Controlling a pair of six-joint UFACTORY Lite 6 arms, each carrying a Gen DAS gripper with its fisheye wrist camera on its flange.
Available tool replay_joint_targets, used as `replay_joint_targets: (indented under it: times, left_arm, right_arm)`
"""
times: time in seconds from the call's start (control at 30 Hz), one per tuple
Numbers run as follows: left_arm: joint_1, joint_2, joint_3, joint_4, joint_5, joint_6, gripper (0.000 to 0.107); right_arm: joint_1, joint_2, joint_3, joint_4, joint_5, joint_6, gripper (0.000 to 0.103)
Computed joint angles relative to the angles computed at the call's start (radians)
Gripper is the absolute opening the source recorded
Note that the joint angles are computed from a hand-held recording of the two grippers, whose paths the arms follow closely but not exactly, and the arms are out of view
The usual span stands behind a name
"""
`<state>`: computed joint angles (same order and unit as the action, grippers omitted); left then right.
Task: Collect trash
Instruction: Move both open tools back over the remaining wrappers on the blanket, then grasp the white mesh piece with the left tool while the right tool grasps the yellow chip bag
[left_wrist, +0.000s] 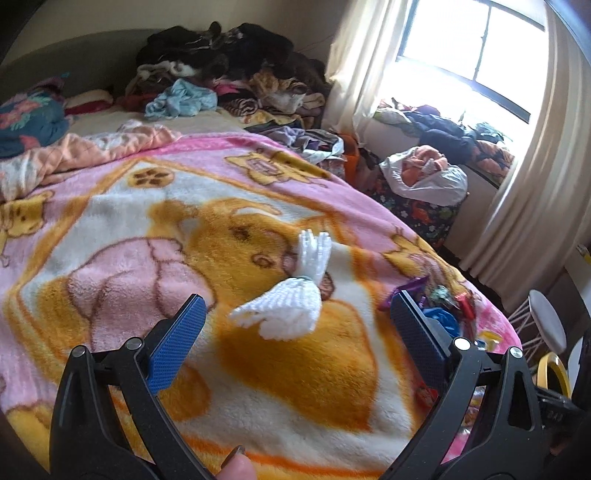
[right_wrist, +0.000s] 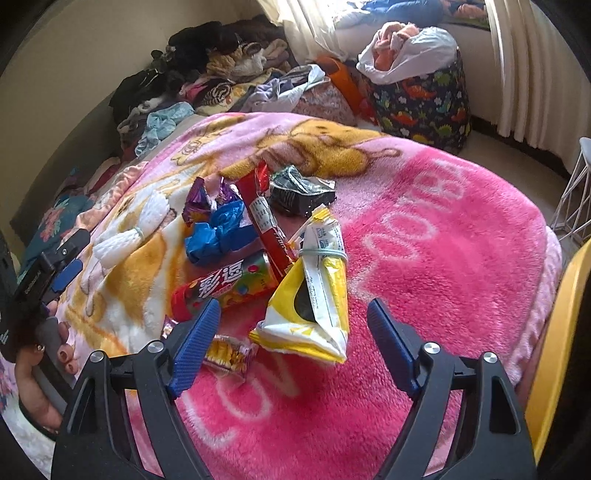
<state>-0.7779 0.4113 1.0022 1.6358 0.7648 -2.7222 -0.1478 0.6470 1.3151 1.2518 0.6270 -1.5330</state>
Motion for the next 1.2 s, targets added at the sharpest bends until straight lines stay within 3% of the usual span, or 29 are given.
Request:
replay_joint_targets:
  times: [0.27,0.53,0.73,0.9,1.0,1.2]
  left_arm:
    - [0.086,0.041,0.005,0.127,-0.097,-0.152,0.092]
    - [0.103,0.092,0.05,0.151,-0.135,-0.183,0.081]
    - [0.104,0.106,0.074,0.125,-0.154,-0.145,0.059]
    - [0.096,0.112,0.094,0.087,-0.17,-0.089,0.024]
    - [0.081,0.107,0.099,0.081,-0.172,-0.068,0.018]
    - [0.039,0.087,0.117,0.064,-0.152,-0.018,0.017]
  right_arm:
    - [0.008,0.07,0.059,-0.067,0.0,0.06,0.051]
    - [-0.012,0.074,0.055,-0.053,0.012,0.032,0.047]
    - [-0.029,0.031,-0.002,-0.001,0.0,-0.044,0.045]
    - [-0.066,0.005,-0.03,0.027,0.022,-0.079,0.043]
    - [-0.087,-0.014,-0.05,0.038,0.042,-0.101,0.042]
    - [-0.114,-0.058,-0.095,0.049,0.068,-0.129,0.042]
